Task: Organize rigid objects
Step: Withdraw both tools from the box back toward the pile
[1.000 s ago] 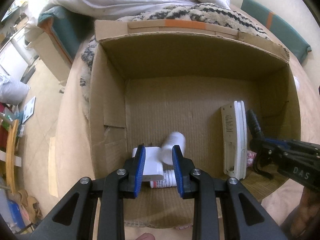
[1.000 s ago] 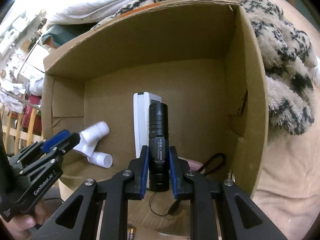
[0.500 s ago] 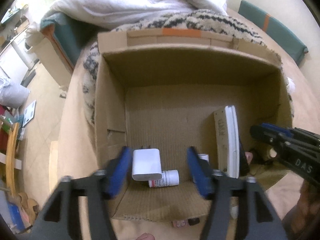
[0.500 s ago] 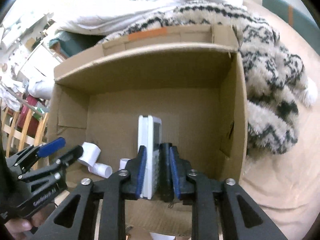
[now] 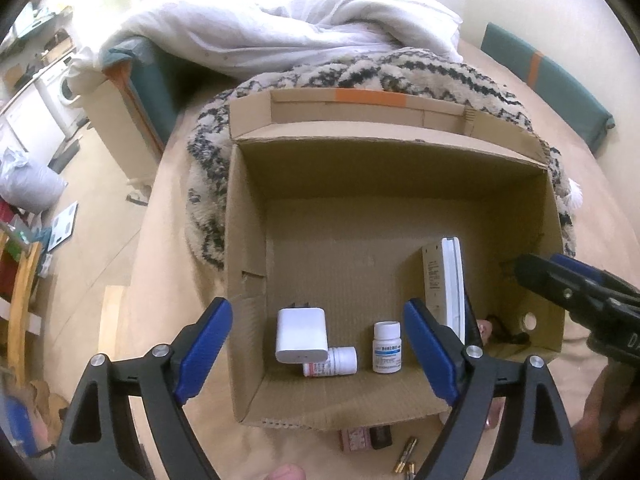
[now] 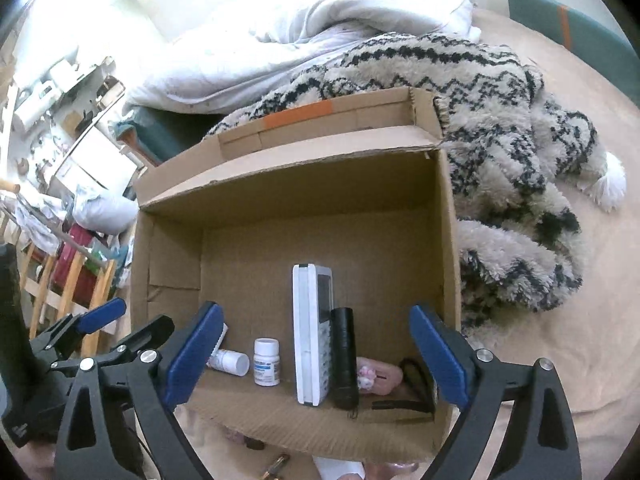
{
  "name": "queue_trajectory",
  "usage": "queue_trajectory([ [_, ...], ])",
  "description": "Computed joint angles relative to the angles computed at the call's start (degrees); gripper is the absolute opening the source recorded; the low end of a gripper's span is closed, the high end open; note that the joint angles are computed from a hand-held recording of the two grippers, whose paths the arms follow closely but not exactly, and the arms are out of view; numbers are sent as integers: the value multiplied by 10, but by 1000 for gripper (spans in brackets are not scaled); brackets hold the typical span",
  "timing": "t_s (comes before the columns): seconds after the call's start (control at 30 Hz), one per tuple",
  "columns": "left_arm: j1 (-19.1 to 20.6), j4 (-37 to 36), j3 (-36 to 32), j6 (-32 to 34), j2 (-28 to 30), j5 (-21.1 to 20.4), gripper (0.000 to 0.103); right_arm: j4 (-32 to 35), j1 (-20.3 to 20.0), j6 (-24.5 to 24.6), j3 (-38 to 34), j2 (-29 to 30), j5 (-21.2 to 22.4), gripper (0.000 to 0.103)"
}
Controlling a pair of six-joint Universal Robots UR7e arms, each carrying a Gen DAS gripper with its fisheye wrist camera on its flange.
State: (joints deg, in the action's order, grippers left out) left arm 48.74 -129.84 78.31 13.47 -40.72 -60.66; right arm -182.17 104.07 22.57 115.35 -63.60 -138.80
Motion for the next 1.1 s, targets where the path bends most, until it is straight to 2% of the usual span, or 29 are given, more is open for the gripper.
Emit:
queue_trajectory([
  [0.1,-2,8,3,-5,-10,0,86,10,10,21,10,-9,-10,100],
  [0.27,-1,1,27,4,-37,-1,86,-4,30,42,42,-18,1,100],
  [0.57,7,7,58,-10,-68,10,86,9,50,57,50,-13,-18,100],
  [0.9,13,25,89,-27,-87,20,86,53,60,128,70,-13,-18,100],
  [1.03,15,57,89,-51,-86,25,86,116,58,180,71,-17,-22,100],
  [1.1,16,76,88,-56,-84,25,86,130,51,200,77,-23,-5,100],
])
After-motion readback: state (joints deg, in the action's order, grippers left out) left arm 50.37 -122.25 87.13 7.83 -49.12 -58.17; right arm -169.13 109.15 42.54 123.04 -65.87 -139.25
